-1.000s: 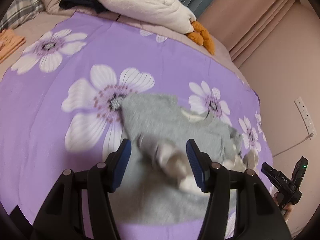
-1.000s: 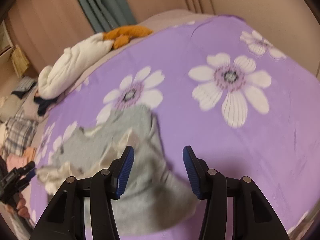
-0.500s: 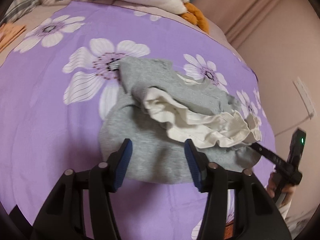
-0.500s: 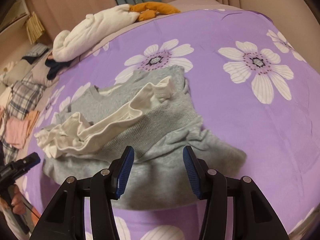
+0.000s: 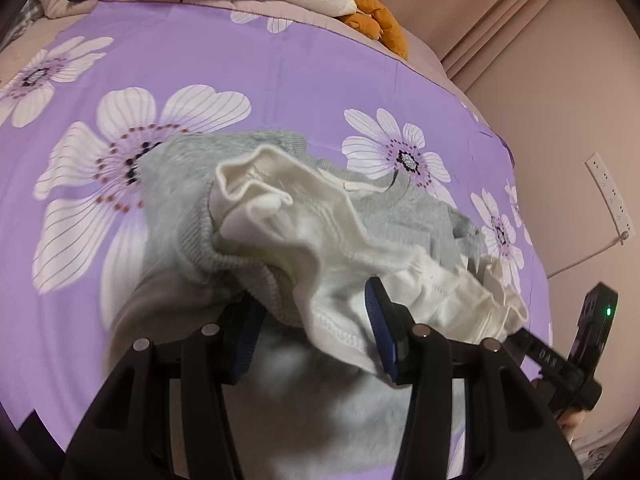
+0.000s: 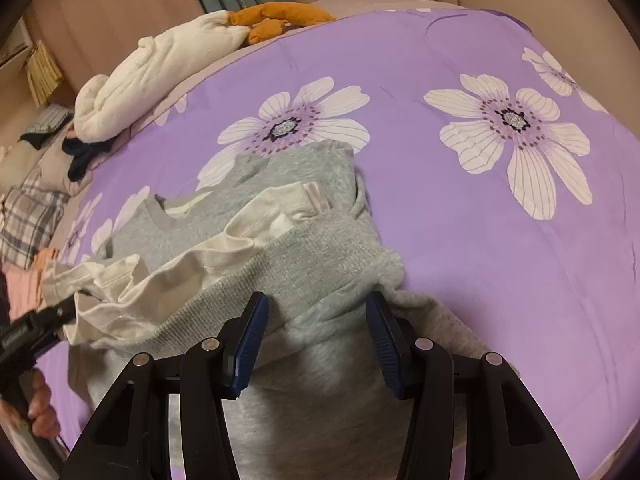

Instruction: Fold small clothes

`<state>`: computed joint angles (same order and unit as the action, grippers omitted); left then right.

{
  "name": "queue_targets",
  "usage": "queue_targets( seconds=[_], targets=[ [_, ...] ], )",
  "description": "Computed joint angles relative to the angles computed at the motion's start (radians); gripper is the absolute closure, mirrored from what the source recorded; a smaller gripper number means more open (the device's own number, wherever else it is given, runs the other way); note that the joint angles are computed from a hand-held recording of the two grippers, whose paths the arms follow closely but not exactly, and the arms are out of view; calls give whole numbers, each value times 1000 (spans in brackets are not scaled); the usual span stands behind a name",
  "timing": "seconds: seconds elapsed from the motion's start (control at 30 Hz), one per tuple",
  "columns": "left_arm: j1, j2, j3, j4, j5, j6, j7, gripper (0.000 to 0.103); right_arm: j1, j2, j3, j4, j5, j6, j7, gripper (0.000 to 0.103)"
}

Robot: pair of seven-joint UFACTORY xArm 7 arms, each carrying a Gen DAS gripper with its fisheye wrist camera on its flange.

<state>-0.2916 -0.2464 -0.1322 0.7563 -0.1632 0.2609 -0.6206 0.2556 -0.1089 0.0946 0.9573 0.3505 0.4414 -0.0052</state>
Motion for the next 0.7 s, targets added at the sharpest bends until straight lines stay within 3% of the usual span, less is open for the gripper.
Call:
queue_targets(
  seconds=[0.23, 0.4, 0.53, 0.57, 0.63, 0.7],
  targets=[
    [-3, 12, 37, 43, -60, -15, 49, 49, -8, 9, -3, 14, 5, 15, 5, 52],
    [101, -63, -12, 11, 95, -14, -22, 38, -28, -4, 4, 12, -92, 4, 64, 52],
    [83, -79, 30, 1, 85, 18, 32, 35, -32, 7, -14, 35, -79, 15, 38, 52],
    [75, -74, 40, 5, 75, 33, 53, 33, -35, 14, -14, 46, -85, 23, 34, 50],
    [62, -56, 51, 11, 59, 40, 98, 32, -43, 28, -9, 64, -125, 31, 44, 38],
    [64, -29, 48, 22, 58, 45, 121, 32, -39, 41, -14, 77, -81, 30, -11, 36]
  ],
)
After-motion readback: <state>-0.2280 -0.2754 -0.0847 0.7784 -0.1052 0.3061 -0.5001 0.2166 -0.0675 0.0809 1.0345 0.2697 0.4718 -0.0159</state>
